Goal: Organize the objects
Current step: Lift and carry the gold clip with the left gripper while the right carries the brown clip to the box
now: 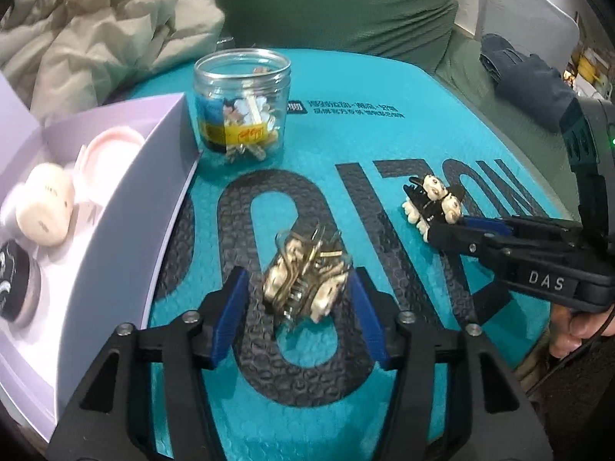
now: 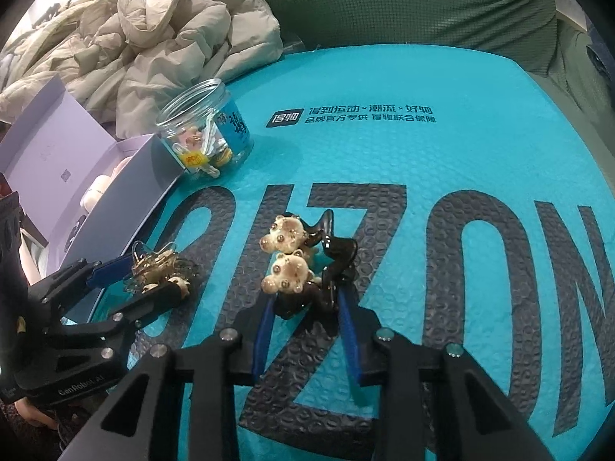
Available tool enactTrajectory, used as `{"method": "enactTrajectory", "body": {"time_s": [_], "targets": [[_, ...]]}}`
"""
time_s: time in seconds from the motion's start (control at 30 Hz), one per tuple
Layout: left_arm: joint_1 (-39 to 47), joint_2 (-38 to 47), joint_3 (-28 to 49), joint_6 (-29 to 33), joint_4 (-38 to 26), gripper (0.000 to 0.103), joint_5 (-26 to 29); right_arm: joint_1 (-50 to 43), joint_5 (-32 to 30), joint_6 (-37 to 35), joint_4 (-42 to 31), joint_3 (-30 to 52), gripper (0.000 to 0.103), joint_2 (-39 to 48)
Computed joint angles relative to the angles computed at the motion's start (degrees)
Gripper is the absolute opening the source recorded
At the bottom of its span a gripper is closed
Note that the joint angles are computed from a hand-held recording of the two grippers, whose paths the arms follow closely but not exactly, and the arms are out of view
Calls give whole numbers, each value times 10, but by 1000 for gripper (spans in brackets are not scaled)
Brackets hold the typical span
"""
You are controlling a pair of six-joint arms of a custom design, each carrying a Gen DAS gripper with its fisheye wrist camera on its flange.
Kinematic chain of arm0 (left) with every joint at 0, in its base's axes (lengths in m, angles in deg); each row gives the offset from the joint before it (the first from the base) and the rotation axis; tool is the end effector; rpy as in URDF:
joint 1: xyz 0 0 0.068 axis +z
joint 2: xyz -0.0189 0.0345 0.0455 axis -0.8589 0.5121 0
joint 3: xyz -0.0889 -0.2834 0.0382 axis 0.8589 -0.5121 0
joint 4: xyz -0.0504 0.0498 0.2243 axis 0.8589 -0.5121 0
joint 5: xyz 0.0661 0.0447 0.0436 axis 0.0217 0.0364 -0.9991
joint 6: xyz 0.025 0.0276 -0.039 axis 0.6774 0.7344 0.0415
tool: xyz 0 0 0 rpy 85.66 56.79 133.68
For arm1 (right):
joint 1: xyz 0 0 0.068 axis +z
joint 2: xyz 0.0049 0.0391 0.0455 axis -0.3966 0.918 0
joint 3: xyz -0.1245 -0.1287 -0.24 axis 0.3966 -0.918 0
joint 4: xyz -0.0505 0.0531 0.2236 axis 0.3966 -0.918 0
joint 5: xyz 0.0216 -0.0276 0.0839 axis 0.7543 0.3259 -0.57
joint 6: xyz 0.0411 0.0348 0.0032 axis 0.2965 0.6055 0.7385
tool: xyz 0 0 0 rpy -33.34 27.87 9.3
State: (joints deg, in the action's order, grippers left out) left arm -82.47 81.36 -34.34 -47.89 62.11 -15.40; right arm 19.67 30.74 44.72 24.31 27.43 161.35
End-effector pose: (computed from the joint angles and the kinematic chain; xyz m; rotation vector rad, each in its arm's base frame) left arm 0.2560 -0.1077 0.2070 0.1462 2.4695 -0.2158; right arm 0.2522 0.2315 0.1679 -0.2374 2.5553 0.4110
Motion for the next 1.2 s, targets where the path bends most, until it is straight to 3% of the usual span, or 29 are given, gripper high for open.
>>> {"method": "enactTrajectory", "body": {"time_s": [0.17, 0.3, 0.33, 0.43, 0.73, 1.2], "targets": [[-5, 24, 13, 23, 6, 57, -3, 1, 12, -15, -3, 17, 49, 13], [-19, 37, 13, 45, 15, 50, -24, 6, 33, -35, -7, 36, 49, 30], [-21, 38, 16, 51, 14, 46, -22, 6, 35, -36, -6, 38, 44, 32], [-18, 42, 25, 53, 5, 46, -7, 5, 34, -36, 5, 31, 37, 30], [-16, 35, 43, 30, -36, 46, 13, 14, 50, -24, -3, 12, 37, -1], [-25, -52, 56, 1, -118, 46, 3, 68, 107, 43, -99, -1, 37, -97]]}}
